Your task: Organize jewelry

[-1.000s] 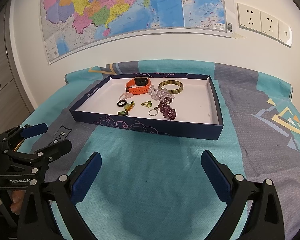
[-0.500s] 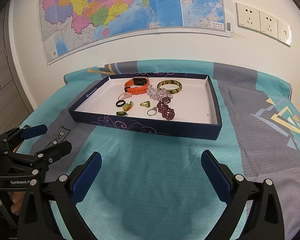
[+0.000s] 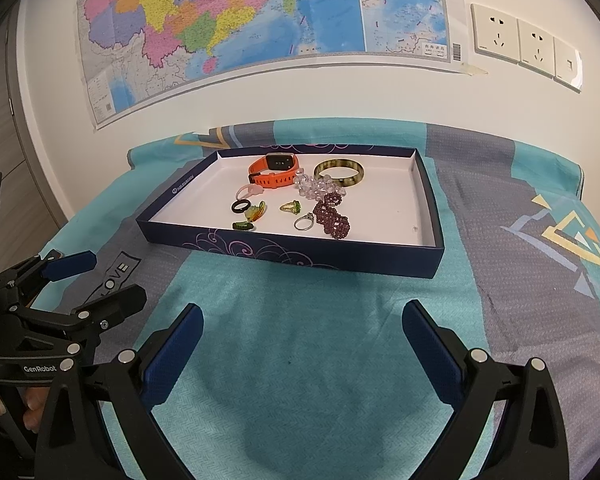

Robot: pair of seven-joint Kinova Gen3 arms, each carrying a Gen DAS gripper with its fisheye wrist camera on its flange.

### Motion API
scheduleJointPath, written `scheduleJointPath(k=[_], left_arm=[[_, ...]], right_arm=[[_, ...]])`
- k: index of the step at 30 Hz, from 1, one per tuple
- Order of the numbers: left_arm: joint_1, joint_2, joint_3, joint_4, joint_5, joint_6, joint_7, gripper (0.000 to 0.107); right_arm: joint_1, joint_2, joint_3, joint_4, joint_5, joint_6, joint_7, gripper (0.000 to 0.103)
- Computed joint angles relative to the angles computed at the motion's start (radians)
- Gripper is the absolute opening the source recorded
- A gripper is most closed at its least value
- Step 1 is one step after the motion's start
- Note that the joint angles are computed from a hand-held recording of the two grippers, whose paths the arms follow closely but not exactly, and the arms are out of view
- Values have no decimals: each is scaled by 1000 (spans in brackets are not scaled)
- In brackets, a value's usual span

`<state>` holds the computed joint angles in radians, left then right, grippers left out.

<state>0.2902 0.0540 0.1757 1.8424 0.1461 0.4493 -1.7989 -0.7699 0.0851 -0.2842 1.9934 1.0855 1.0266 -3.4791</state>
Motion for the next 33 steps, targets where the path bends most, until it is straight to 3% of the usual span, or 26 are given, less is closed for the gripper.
scheduleJointPath(k=[33], left_arm=[[6,-1,1,1,-10,0,12,97]], right_arm=[[-7,4,0,-4,-1,9,-12,96]])
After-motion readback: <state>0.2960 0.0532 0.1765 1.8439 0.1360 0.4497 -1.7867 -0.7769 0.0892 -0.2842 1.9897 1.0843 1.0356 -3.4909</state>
